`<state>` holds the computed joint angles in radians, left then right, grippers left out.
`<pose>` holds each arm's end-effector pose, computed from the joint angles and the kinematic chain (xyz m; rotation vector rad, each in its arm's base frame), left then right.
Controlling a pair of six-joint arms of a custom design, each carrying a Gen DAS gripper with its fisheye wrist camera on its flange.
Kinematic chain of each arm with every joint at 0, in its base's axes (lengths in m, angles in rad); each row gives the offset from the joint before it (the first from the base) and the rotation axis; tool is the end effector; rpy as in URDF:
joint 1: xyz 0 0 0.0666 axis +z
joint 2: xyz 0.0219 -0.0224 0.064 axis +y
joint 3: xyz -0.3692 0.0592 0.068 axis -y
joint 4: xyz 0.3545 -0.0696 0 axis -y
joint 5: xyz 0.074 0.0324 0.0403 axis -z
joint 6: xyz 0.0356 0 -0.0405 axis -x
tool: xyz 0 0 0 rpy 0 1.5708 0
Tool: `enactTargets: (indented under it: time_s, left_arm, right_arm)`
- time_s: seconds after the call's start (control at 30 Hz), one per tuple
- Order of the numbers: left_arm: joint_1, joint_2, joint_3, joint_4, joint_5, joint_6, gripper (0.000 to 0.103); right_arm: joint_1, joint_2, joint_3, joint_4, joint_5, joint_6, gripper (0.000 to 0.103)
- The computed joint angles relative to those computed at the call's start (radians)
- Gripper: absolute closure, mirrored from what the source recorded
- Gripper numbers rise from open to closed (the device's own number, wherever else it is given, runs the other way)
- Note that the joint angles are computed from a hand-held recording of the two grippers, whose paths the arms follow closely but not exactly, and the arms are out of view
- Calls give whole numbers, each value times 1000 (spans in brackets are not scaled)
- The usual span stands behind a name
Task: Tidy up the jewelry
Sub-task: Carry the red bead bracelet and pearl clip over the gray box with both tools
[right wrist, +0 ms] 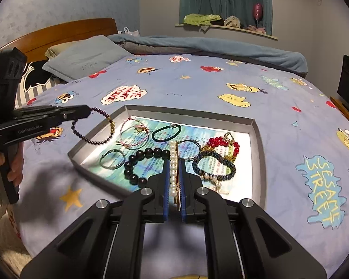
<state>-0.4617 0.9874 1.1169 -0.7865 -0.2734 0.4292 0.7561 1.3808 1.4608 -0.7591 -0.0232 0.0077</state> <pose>0.2838 -0.1309 0.4557 -0.1131 2.2032 -0.1930 0.3325 0.3142 0.4653 -0.8633 2.1156 0.4239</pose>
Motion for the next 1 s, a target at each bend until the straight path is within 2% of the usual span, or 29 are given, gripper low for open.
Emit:
enactTargets:
  time_s: [0.17,0.33,0.53,0.73,1.0]
  left_arm:
    - [51,46,-12,-7,35,13,97]
    - [89,75,-16,-34,35,15,97]
    - [104,113,-9,-48,18,-6,97]
    - [131,149,21,-57,-3,-20,97]
    - [136,189,52,-83,-22,-49,97]
  right_arm:
    - [-12,99,94,-37,19,-2,96]
    - [-34,206,219,-87,65,-41,96]
    - [-37,319,376,-194,67,-66,96]
    - [-28,394,475,-282,73,-72,96]
    - [-32,441,535,-337,85,-76,96]
